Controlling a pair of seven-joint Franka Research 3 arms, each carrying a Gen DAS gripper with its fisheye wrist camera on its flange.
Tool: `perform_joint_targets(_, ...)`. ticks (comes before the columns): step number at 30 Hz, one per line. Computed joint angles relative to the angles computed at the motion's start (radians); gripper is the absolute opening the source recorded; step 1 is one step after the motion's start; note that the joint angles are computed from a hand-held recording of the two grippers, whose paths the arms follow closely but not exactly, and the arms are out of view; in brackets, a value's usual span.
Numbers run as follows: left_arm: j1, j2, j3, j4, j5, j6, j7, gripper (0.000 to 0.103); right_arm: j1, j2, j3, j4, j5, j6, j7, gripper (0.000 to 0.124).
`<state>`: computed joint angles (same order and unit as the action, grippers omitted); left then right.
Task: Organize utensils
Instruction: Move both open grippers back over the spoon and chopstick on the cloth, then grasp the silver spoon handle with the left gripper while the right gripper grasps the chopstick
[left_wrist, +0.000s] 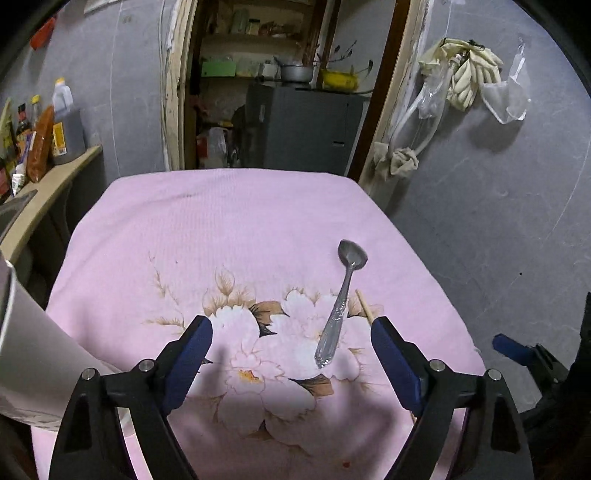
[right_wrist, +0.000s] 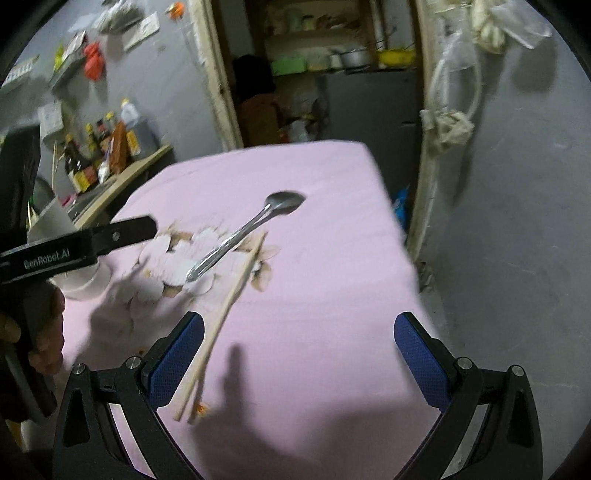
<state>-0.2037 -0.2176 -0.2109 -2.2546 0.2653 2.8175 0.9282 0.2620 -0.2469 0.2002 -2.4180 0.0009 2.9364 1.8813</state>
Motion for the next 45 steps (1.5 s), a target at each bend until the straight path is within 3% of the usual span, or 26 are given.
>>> perform_joint_targets(6,-0.014,0.033,0.019,0.021,-0.053,-0.005,0.051,0.078,0.027,0.082,-0.006,0.082,-0.020,-0.068,-0.032,0.089)
perform_joint_targets(15,-0.029,0.121,0.029,0.092,-0.166,0.006,0.150,0.065,0.002,0.107,-0.002,0.138,-0.260,-0.163,0.180,0.082)
perform_joint_targets(20,-0.033,0.204,0.016,0.175,-0.269,-0.024,0.272,0.053,-0.005,0.103,-0.026,0.140,-0.312,-0.188,0.228,0.055)
perform_joint_targets(25,-0.022,0.269,-0.011,0.248,-0.350,-0.063,0.372,0.045,-0.013,0.084,-0.027,0.123,-0.335,-0.186,0.239,0.041)
perform_joint_targets(29,-0.025,0.316,-0.022,0.313,-0.291,-0.126,0.370,0.044,-0.021,0.072,-0.022,0.120,-0.357,-0.201,0.253,0.030)
perform_joint_targets(31,-0.032,0.332,-0.020,0.335,-0.228,-0.154,0.338,0.036,-0.026,0.060,-0.017,0.113,-0.368,-0.209,0.268,0.025)
perform_joint_targets(35,-0.051,0.346,-0.009,0.367,-0.077,-0.199,0.247,0.024,-0.021,0.034,-0.022,0.093,-0.331,-0.214,0.255,0.010)
perform_joint_targets(37,-0.046,0.345,-0.015,0.370,-0.077,-0.211,0.250,0.012,-0.013,0.024,-0.028,0.081,-0.289,-0.211,0.226,0.009)
perform_joint_targets(45,-0.040,0.289,-0.021,0.326,-0.115,-0.261,0.181,0.012,0.034,-0.039,-0.065,0.025,-0.028,-0.209,0.048,0.007)
